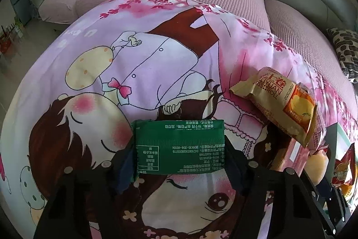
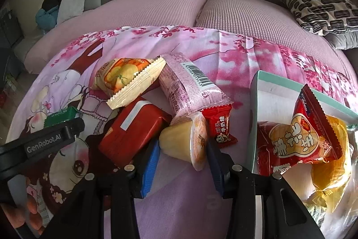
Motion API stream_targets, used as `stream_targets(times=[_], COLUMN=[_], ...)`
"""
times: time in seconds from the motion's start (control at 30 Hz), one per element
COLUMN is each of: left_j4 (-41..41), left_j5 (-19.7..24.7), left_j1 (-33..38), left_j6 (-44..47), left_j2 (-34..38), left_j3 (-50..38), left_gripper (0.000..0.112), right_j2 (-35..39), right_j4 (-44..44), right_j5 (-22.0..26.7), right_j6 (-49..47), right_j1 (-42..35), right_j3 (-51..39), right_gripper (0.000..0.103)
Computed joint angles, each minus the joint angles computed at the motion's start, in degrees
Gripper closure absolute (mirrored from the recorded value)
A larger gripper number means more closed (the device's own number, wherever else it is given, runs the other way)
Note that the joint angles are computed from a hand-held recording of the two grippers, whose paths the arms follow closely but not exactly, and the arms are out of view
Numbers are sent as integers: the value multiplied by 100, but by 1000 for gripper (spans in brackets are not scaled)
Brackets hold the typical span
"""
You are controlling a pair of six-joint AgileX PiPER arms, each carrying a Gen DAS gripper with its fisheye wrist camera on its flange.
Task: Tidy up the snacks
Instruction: 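Close left tool on the green box while right tool grasps the jelly cup, then carry the green box with left tool while right tool carries the jelly cup to the tray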
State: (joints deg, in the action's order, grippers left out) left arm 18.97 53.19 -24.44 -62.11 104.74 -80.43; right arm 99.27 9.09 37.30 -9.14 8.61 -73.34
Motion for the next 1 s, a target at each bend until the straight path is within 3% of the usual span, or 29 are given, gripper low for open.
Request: stream_targets(times=[0.3, 1.0], left_j4=[79, 876], left_j5=[-135, 232], left_j1=[-92, -605], left_j6=[-83, -461], left_j2=[-338, -931], left_j3=[43, -286], left_gripper=[44, 44], right_j2=[-235, -1067], right_j4=[401, 1078], right_j5=[110, 396], right_j6=[-271, -942], right_j1=[-167, -605], right_j3=[43, 142], right_gripper=[62, 64])
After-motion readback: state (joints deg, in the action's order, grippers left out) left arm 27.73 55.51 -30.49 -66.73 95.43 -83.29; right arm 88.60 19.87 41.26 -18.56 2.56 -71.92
